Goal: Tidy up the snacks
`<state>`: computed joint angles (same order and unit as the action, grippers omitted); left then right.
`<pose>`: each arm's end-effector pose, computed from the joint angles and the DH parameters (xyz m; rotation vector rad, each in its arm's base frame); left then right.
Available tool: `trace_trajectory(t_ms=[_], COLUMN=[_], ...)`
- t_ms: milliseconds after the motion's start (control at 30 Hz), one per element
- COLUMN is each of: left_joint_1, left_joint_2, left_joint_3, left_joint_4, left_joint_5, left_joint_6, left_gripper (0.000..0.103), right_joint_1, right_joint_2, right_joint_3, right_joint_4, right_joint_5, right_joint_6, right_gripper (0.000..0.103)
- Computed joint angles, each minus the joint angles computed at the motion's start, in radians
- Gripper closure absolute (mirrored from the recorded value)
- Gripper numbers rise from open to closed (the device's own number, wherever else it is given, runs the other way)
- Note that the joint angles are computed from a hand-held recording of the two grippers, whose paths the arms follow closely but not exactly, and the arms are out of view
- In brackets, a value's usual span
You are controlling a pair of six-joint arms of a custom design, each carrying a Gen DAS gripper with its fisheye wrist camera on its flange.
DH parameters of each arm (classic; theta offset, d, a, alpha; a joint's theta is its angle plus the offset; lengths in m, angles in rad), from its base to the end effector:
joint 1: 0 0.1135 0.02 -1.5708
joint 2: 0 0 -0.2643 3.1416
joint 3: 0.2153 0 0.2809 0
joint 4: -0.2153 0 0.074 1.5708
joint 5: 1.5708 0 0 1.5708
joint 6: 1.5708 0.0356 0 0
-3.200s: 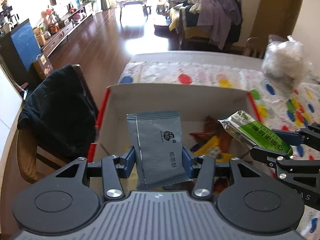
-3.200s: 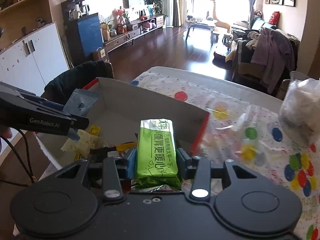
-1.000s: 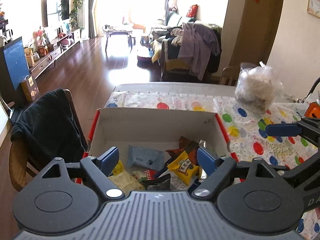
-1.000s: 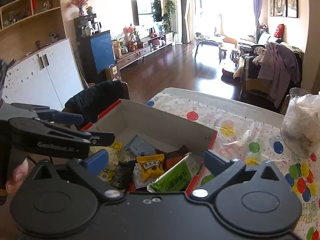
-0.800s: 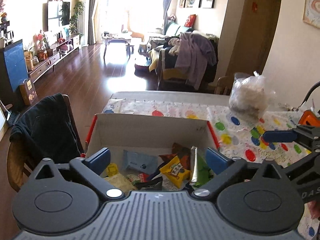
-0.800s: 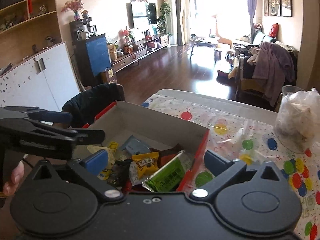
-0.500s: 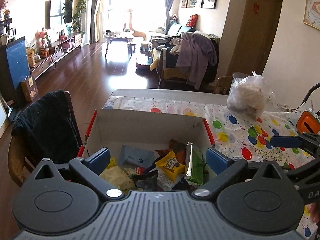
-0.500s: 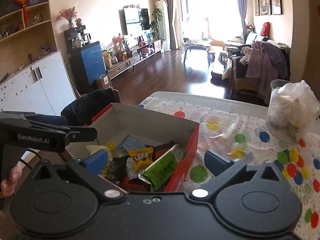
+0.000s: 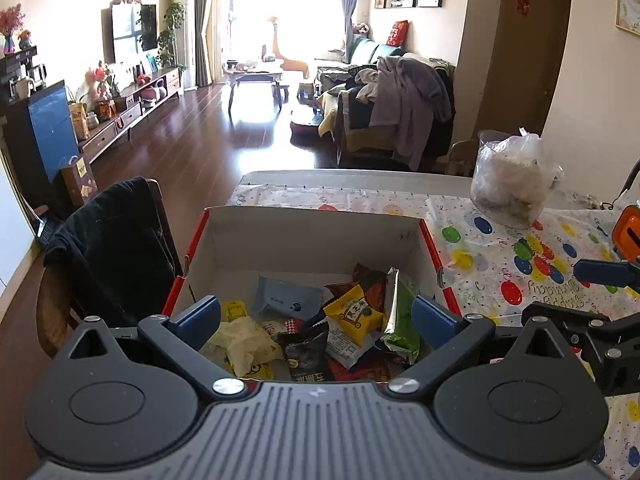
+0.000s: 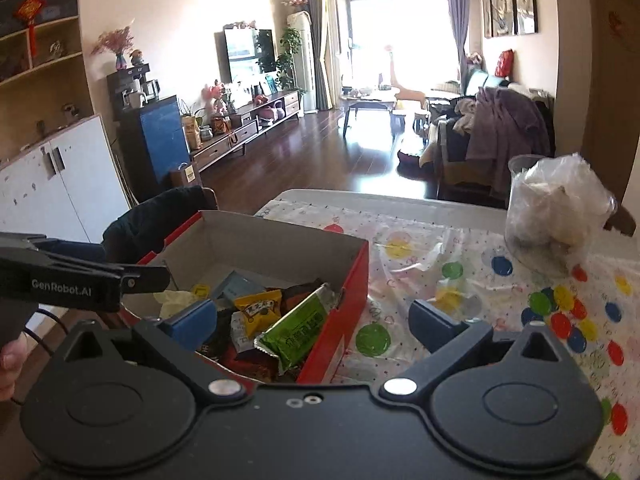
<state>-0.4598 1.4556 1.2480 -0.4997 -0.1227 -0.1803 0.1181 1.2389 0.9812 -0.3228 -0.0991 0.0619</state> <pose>0.3188 -0.1530 0.3072 0.2535 2.2653 -0.1974 0.3035 0.0396 0.2915 -0.1182 2.1523 0.2110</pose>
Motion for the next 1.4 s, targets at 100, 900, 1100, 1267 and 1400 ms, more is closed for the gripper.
trace_trajectory(t_ms=[100, 900, 1100, 1267, 1400], left_joint_1=[-0.011, -0.024, -0.023, -0.026, -0.025], left_joint_2=[0.0, 0.005, -0.002, -0.002, 0.002], left_joint_3=[-0.001, 0.004, -0.003, -0.001, 0.005], left_joint_4=[0.002, -0.019, -0.024, -0.026, -0.03], left_joint_5=[-0.01, -0.015, -0.015, -0.019, -0.018], left_joint_6=[0.002, -0.01, -0.014, -0.011, -0.013], left_gripper=[0.001, 0.001, 0.001, 0.001, 0.001], right_joint_1=[0.003, 0.017, 0.021, 0.022, 0.019], right_joint_2=[-0.008, -0.029, -0.023, -0.022, -0.018], right_joint_3=[-0.01, -0.042, -0.033, -0.035, -0.034], right_joint_4=[0.001, 0.038, 0.023, 0.023, 0.018], right_joint_5=[0.014, 0.012, 0.014, 0.016, 0.016], right_joint_6=[0.009, 0.007, 0.001, 0.003, 0.004], right_gripper=[0.0, 0.0, 0.0, 0.0, 0.0])
